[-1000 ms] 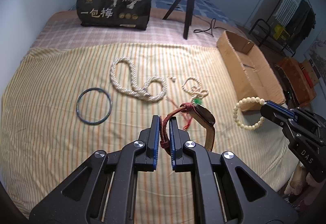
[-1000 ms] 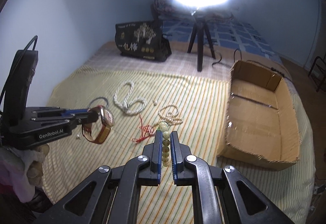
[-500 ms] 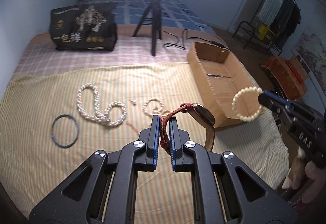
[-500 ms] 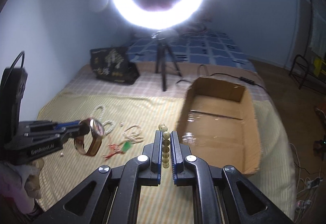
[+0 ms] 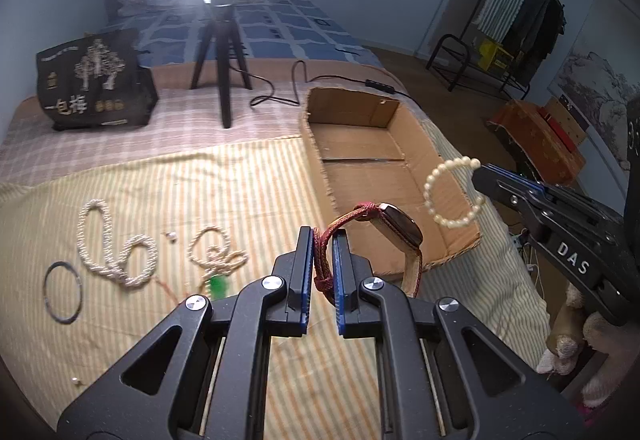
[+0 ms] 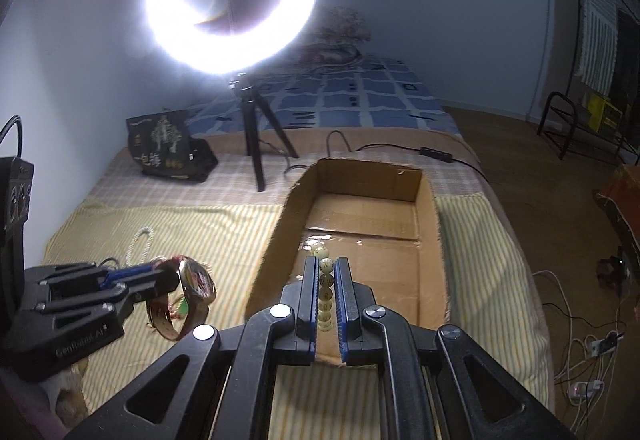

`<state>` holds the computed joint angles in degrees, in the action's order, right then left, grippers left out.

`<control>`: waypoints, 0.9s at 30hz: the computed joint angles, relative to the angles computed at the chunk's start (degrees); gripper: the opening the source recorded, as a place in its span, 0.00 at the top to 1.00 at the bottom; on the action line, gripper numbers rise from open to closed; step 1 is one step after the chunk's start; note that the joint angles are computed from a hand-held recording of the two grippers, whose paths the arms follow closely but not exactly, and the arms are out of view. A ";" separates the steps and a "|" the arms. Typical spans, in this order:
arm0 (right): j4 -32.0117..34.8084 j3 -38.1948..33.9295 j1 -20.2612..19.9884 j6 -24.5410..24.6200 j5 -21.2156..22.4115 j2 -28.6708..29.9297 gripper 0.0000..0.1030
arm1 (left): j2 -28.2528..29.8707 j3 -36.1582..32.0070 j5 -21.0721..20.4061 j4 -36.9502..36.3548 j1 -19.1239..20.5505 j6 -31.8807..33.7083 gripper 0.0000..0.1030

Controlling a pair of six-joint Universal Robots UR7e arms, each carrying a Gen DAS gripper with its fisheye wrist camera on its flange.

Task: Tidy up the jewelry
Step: 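Carry the watch in the left tool and bracelet in the right tool into the cardboard box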

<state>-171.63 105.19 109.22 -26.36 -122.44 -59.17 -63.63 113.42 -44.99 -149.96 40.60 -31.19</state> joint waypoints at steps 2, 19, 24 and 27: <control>0.03 -0.53 -0.49 0.32 -0.20 0.16 0.95 | 1.29 -0.90 -0.77 -0.96 0.34 0.39 0.93; 3.43 -4.54 -4.46 5.17 0.47 0.90 0.95 | 8.20 -6.50 -5.01 -3.98 3.74 2.34 0.93; 3.68 -4.75 -4.63 5.36 1.08 0.91 0.94 | 8.75 -6.81 -5.68 -4.61 4.03 2.94 0.91; 3.28 -4.63 -4.59 5.36 1.16 0.81 0.74 | 8.92 -7.04 -6.01 -3.96 4.15 2.67 0.85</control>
<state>-168.35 100.55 104.63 -21.01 -121.28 -58.36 -54.71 106.38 -51.00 -153.92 44.75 -28.52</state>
